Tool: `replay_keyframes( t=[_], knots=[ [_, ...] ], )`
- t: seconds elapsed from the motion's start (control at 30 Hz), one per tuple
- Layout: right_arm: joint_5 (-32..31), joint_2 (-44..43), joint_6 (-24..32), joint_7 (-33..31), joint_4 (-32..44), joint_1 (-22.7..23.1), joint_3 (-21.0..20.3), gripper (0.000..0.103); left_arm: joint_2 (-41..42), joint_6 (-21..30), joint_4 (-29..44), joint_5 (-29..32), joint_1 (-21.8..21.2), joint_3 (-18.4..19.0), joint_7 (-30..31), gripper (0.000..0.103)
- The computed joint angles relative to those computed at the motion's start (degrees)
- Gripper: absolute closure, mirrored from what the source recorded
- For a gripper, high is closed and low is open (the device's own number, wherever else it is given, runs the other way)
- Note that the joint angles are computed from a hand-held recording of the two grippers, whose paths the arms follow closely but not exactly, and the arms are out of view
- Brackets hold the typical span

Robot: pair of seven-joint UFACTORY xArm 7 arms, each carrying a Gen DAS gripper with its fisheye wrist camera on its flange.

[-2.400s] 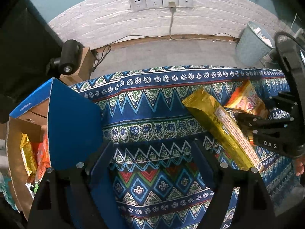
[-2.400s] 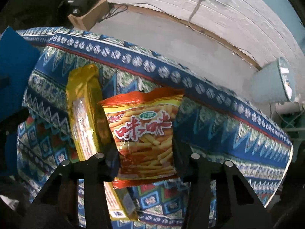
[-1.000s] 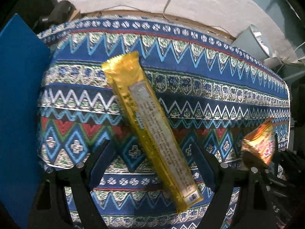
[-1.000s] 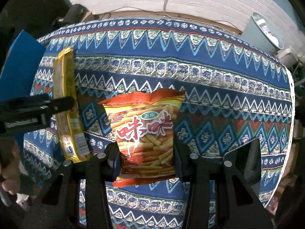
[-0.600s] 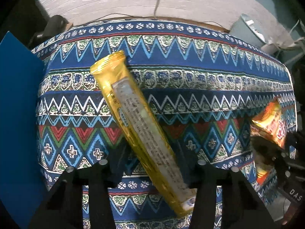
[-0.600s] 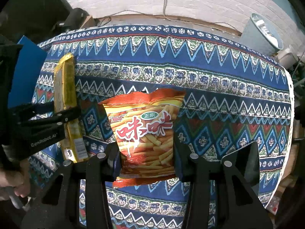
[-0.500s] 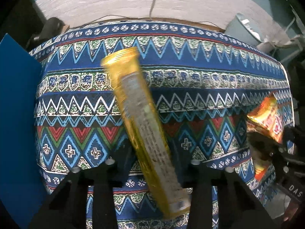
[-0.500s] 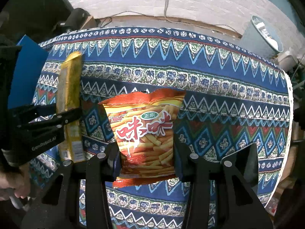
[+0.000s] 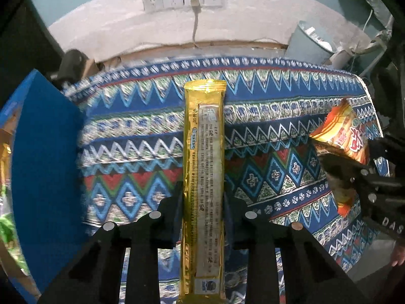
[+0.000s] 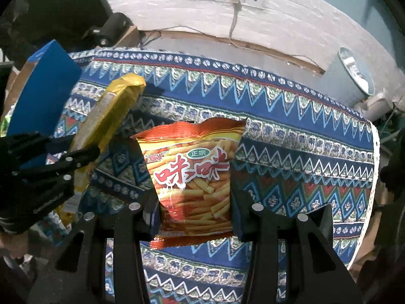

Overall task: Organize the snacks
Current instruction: 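Carry the gold bar and orange chip bag into the box and release both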

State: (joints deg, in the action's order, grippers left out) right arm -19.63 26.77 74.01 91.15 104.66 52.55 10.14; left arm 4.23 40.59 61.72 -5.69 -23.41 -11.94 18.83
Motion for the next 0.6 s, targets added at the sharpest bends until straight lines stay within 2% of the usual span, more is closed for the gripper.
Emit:
replay_keyframes(
  t=[0.23,0.43,0.6],
  knots=[
    [-2.67,2.96,4.38,-1.12,7.27,1.86,-1.27,0.06,-5.65,-1.12,-1.89,-2.15,1.23,0.93,4.84,0.075],
    [-3.86,5.72,6.98,-2.45,13.62,3.49,-2.83,0.06,-8.01,-5.23,-2.81,-2.33,1.96,1.77,7.73,0.075],
    [-4.59,10.0,10.24,-4.96,22.36,5.35,-4.63,0.06,-10.38,-7.52,-3.54,-4.21,2.67,2.98,11.41,0.075]
  ],
)
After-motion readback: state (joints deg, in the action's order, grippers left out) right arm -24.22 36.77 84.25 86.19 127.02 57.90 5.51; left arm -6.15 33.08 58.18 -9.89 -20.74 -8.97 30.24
